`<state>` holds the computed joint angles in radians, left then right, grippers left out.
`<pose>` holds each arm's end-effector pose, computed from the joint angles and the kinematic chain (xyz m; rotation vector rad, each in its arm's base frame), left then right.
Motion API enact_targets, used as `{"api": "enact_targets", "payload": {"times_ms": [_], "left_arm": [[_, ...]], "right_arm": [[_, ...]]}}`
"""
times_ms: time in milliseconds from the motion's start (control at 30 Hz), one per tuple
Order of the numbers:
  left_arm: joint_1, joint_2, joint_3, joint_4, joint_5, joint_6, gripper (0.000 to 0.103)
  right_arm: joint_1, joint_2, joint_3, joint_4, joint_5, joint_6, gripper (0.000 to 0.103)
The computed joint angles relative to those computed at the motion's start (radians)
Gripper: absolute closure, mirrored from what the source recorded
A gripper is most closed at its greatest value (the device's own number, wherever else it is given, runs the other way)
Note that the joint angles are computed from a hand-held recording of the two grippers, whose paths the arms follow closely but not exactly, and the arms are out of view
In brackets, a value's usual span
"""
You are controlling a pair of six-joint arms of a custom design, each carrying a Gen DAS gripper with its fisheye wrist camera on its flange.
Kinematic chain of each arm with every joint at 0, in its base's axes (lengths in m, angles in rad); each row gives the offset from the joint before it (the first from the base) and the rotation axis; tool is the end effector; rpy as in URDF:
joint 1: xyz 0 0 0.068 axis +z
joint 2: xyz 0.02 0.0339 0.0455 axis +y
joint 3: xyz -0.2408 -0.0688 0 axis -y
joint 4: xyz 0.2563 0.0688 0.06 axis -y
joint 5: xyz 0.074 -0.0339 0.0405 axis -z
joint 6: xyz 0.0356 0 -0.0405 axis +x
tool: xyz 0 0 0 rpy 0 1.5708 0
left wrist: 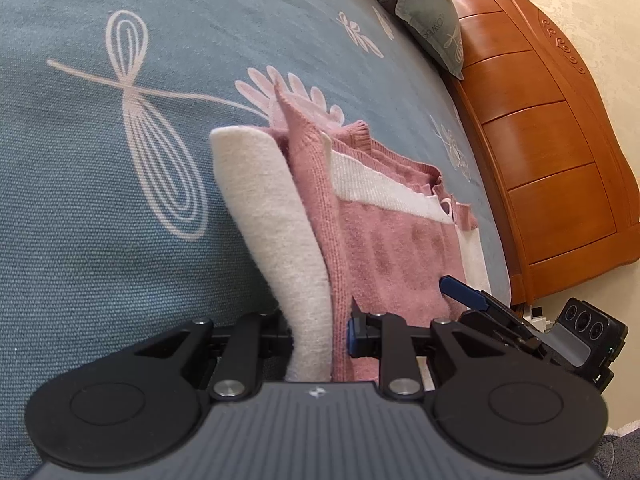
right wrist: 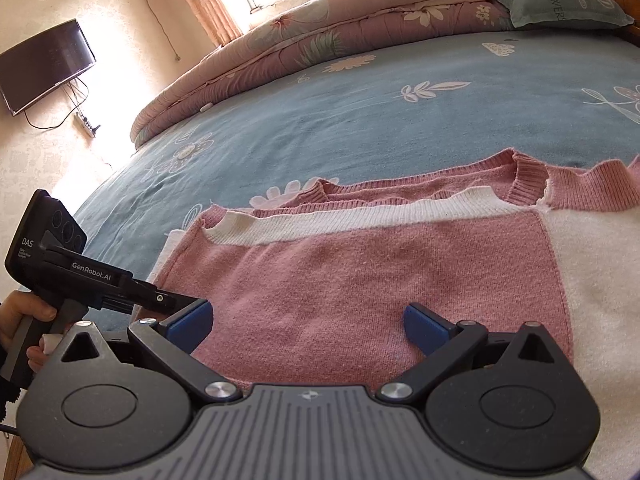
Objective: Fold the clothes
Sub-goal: 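Lift the gripped side edge upward with the left tool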
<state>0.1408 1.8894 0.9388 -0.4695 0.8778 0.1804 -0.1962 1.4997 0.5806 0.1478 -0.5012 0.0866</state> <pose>0.3085 0.0161 0.0728 0.1444 2.6129 -1.1803 0.2794 -0.0381 0.1130 0.0768 2.2811 0.5275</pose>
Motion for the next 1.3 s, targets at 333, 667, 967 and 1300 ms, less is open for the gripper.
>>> {"api": "enact_targets", "payload": {"times_ms": [333,667,967,1300], "left_arm": [[0.032,0.026,-0.004,0.007,0.051,-0.012,0.079],[-0.074,-0.124,-0.052,0.025,-0.133,-0.111,0.079],[-0.162,-0.223,-0.047,-0.032,-0.278,-0.205,0.082],[-0.224,-0.357,-0.014,-0.115,-0.271,-0.305,0.082]], "right_arm": [[0.049,0.245,0.223,0.062,0.086,0.015,0.0],[-0.068,-0.084,-0.018,-0.113,-0.017,-0.176,0.0],[-0.289,-0.379,-0.14,-0.36,-0.208,-0.39,0.0],[-0.464,-0.429,-0.143,-0.425,-0.34,-0.432,0.0]]}}
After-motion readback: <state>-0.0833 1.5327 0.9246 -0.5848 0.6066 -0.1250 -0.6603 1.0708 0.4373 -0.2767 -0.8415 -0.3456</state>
